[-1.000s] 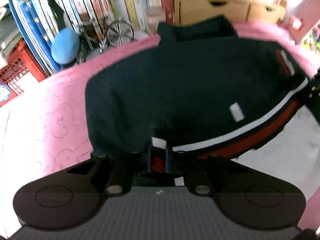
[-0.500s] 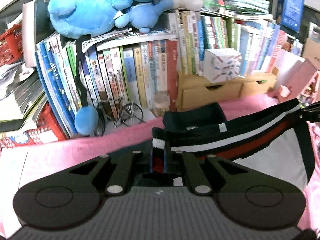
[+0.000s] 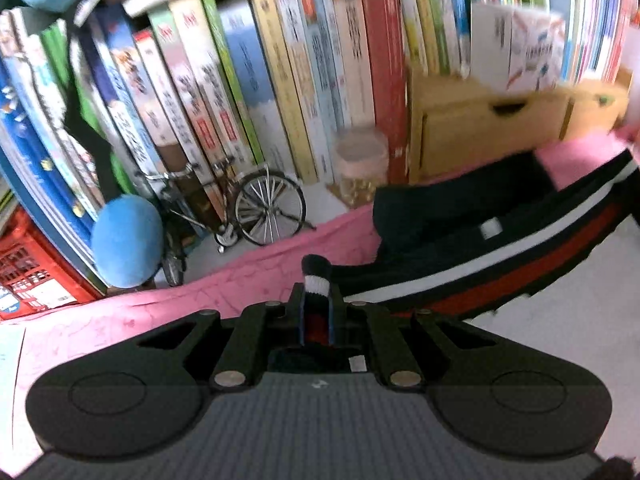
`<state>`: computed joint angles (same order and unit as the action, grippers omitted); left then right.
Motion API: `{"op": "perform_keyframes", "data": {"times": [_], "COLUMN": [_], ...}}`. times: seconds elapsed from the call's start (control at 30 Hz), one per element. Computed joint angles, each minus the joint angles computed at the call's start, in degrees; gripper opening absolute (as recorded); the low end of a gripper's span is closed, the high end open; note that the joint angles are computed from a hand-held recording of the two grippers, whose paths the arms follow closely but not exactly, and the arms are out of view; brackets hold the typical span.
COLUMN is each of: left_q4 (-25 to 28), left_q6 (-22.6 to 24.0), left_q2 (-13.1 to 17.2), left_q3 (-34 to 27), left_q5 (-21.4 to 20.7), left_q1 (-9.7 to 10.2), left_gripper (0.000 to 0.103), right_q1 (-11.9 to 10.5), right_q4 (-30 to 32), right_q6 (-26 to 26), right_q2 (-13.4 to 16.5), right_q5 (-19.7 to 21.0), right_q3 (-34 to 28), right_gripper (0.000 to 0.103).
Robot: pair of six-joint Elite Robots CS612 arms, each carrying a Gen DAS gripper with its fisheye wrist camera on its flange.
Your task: Fold clothes
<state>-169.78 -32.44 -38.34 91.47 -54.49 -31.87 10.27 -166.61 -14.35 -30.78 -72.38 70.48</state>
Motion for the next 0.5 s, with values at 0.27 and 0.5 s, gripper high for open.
{"op": "perform_keyframes", "data": {"times": [0.27, 0.5], "left_q4": [3.17, 3.80], "left_q6": [-0.23, -0.04], "left_q2": [1.58, 2.18], "left_q3": [-2.02, -2.77], "left_q5": [-1.25, -1.93], "left_q1": [0.64, 0.97], "left_gripper": [0.011, 0.011], "right_q1": [0.89, 1.11], "right_q4": [0.74, 2.24], "right_q6": [-0.27, -1.45], "right_q2": [3.24, 4.64], "right_q5": [-3.87, -4.79], "right_q3": [-2.83, -4.52], "right_gripper": [0.014, 0.017]}}
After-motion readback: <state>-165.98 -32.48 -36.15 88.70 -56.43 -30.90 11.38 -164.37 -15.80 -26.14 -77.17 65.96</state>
